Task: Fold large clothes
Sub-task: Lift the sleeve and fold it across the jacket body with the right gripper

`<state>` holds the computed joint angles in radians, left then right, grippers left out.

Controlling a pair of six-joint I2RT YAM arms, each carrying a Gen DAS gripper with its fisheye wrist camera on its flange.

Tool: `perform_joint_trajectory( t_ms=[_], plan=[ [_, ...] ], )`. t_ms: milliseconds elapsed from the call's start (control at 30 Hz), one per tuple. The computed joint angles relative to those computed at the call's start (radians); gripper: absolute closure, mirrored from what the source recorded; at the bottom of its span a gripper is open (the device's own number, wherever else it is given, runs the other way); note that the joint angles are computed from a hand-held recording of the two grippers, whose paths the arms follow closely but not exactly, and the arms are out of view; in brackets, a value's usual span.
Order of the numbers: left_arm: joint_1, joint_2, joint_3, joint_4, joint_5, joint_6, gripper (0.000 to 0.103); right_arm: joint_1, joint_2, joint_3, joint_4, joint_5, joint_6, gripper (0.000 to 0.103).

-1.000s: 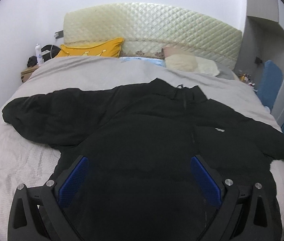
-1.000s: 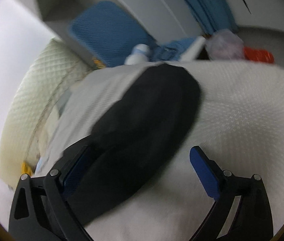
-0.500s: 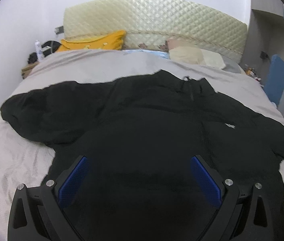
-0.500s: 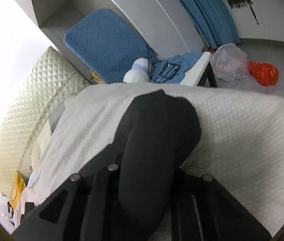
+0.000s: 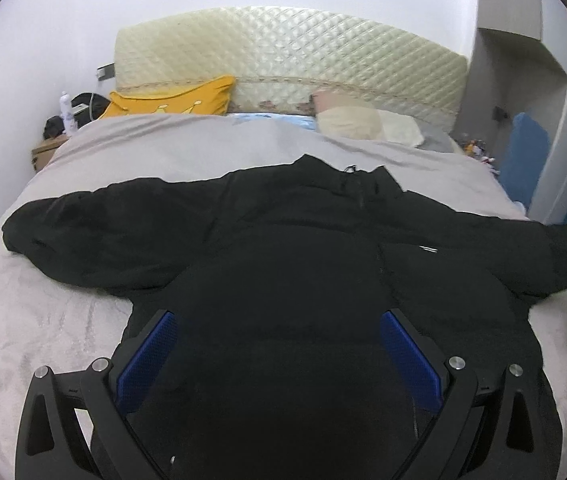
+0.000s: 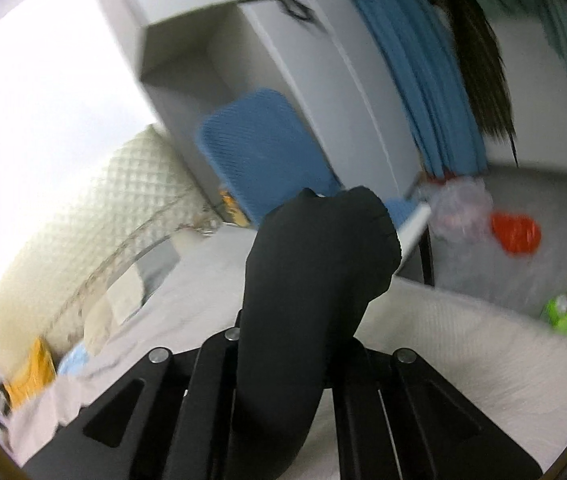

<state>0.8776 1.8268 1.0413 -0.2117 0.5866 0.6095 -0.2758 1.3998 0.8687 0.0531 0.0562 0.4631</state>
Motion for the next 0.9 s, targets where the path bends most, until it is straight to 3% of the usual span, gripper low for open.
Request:
perform_joint_trajectory(
  t_ms=[267,367,500,600,767,900],
  plan=[
    [0.107,-0.082,0.0,-0.064,0.1,0.093,0.001,0.402,-0.154,0.214,-0.235,0.261,-0.022,0.095],
    [0.177,-0.073,0.08,-0.174,0.185,0.125,0.001,0.575,-0.126,0.305,-0.278,0.37,-0.038,0.095],
    [0.238,-0.045,0.163,-0.235,0.25,0.146,0.001,0.804,0.006,0.48,-0.323,0.504,-0.037,0.095],
    [0.268,-0.008,0.218,-0.267,0.268,0.172,0.001,0.91,0.112,0.579,-0.328,0.54,-0.041,0.095],
    [0.3,0.088,0.345,-0.388,0.294,0.209,0.001,1.037,0.327,0.734,-0.3,0.537,-0.05,0.095],
    [0.31,0.118,0.374,-0.396,0.305,0.209,0.001,1.121,0.514,0.838,-0.257,0.496,-0.023,0.095]
  ],
)
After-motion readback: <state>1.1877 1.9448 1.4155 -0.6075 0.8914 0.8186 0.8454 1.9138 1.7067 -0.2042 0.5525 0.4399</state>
